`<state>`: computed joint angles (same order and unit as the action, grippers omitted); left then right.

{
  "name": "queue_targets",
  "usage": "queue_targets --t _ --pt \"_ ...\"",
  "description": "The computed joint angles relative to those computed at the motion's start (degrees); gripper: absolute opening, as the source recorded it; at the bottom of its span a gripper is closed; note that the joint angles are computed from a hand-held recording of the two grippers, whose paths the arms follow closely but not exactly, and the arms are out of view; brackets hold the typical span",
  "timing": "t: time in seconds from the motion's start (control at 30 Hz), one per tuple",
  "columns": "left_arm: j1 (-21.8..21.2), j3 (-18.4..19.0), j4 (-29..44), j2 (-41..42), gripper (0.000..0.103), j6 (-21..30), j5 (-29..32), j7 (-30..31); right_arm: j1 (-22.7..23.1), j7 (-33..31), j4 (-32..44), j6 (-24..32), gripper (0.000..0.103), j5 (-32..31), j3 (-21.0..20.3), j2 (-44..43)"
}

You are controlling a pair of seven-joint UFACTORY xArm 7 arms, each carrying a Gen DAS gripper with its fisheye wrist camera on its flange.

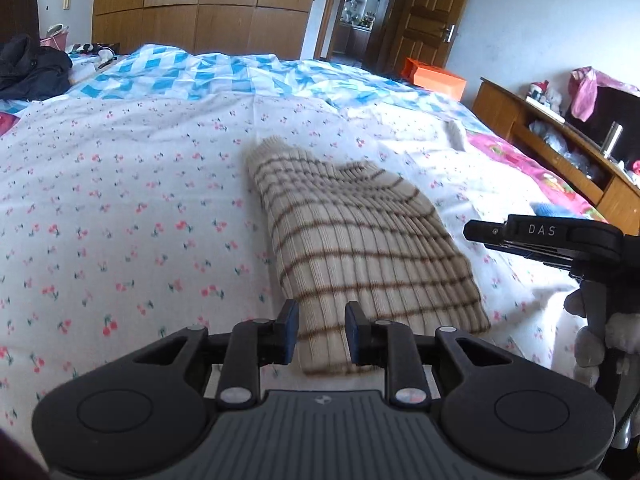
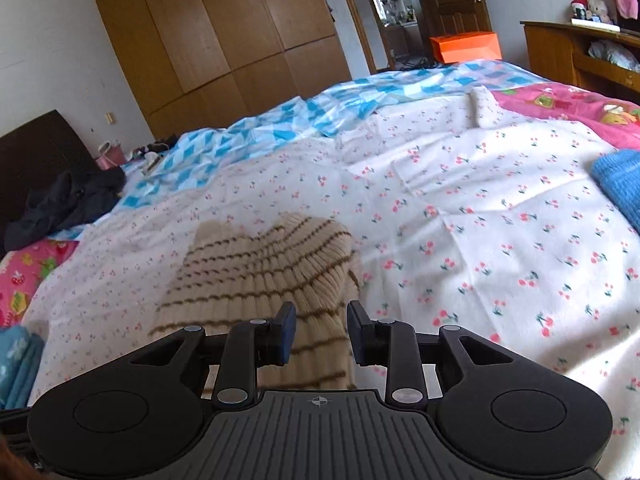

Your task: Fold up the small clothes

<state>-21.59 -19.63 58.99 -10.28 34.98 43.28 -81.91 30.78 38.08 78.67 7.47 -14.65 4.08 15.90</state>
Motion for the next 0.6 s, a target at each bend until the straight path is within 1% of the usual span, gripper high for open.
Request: queue_targets --t 0.03,0.1,0.17,0.2,0.27,0.3,0.33,0.4,0.47,0.5,0.57,0.6 --pt "0.38 0.13 1.35 1.27 0.029 0.62 0.51 0.41 -0.63 -1.34 2.65 0.22 0.029 0.96 1.14 2.07" --pt "0.73 0.88 4.0 3.95 0.029 1.51 2.24 0.88 -0.32 -2.95 6.99 0.19 0.029 1.47 1.29 5.85" --pt "0.41 2.35 6.61 6.92 0.029 1.88 2.55 2.12 0.31 -3.66 10.68 2.03 0.029 2.41 0.78 9.14" --pt "0.03 3.17 7.89 8.45 0.029 2.25 2.06 3.27 0.0 -4.07 11.78 3.15 0.029 3.56 1.16 10.44" --pt "-1.02 4.73 9.78 11.09 0.03 2.89 0.4 5.71 -0.05 -4.46 10.61 2.42 0.027 4.39 0.67 11.14" --pt "-1.62 5.39 10.21 11.91 0.032 2.93 -0.22 6.49 0.6 -4.48 9.29 1.89 0.027 3.61 -0.64 10.71" --pt "-2.32 5.88 10.54 12.45 0.033 3.32 -0.15 6.7 0.72 -4.82 9.05 2.5 0.027 3.32 -1.18 10.41" --pt "-3.74 6.53 10.8 12.63 0.033 4.27 1.43 5.9 -2.77 -7.61 8.06 2.51 0.027 6.65 2.32 9.92" --pt "-4.58 6.98 11.19 12.68 0.034 5.07 1.65 5.45 -7.59 -10.93 7.1 2.46 0.032 12.85 7.65 10.13" --pt "-4.78 7.2 11.34 12.64 0.034 5.29 1.33 5.28 -8.89 -12.04 7.29 3.03 0.033 15.25 9.11 10.5" --pt "-5.11 7.5 11.7 12.68 0.034 5.89 1.37 4.64 -9.68 -14.02 7.59 3.14 0.036 17.82 10.05 10.87" --pt "-5.32 7.53 12.01 12.85 0.034 6.29 1.67 4.21 -9.39 -14.55 7.37 2.75 0.036 18.3 9.72 10.66"
